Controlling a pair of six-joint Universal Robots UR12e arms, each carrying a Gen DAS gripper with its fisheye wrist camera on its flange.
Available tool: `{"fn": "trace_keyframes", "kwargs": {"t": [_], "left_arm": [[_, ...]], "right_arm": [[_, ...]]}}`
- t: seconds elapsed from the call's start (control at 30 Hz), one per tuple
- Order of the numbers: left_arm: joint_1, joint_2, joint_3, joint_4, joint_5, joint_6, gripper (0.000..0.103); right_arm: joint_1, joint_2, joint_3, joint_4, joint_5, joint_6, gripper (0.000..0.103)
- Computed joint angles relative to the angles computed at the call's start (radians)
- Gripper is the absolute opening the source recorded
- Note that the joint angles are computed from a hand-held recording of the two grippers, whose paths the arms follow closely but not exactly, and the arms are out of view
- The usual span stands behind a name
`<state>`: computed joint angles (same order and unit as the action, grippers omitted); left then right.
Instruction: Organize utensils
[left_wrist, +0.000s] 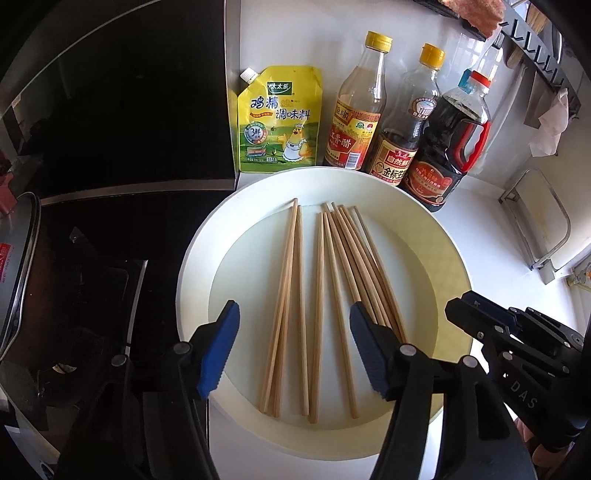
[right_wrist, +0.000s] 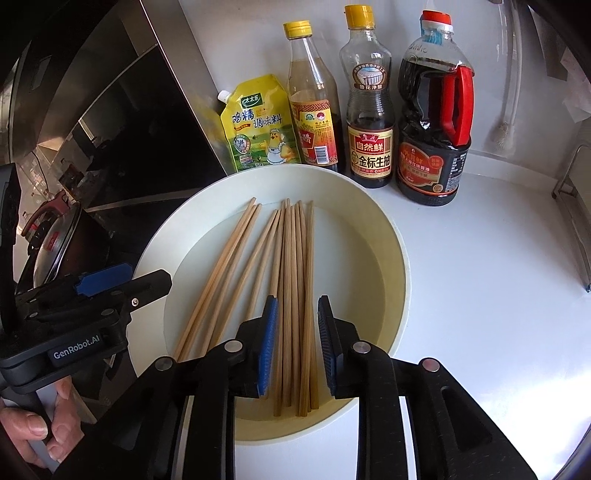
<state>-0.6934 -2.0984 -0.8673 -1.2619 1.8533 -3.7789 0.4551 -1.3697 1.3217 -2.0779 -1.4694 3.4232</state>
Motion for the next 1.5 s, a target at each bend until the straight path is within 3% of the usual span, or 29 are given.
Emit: {"fn": "trace_keyframes", "kwargs": {"t": [0.17,0.23,0.67,0.77,1.13,1.5], "left_arm": [[-0.004,0.006,-0.009,0.007,0.007,-0.004,0.065],[-0.005,0.010,-0.015,0.014,0.009,-0.005,0.068],[-0.012,0.012,-0.015,0.024,0.027,-0.005,0.077],[-0.013,0.013,-0.014,0.022,0.031,-0.010,0.084],[-0.015,0.007,0.001,0.002,0.051,-0.015,0.094],[-0.012,0.001,0.012,-0.025,0.048,-0.027,0.095]], "right_arm": [[0.002,-0.010,0.009,-0.011,-0.014,0.005,0.026],[0.003,-0.014,0.012,-0.014,-0.020,0.004,0.035],[0.006,-0.026,0.024,-0.010,-0.049,0.014,0.048],[0.006,-0.027,0.026,-0.013,-0.052,0.015,0.049],[0.005,-0.029,0.028,-0.007,-0.057,0.022,0.052],[0.006,-0.030,0.032,-0.004,-0.058,0.025,0.055]]}}
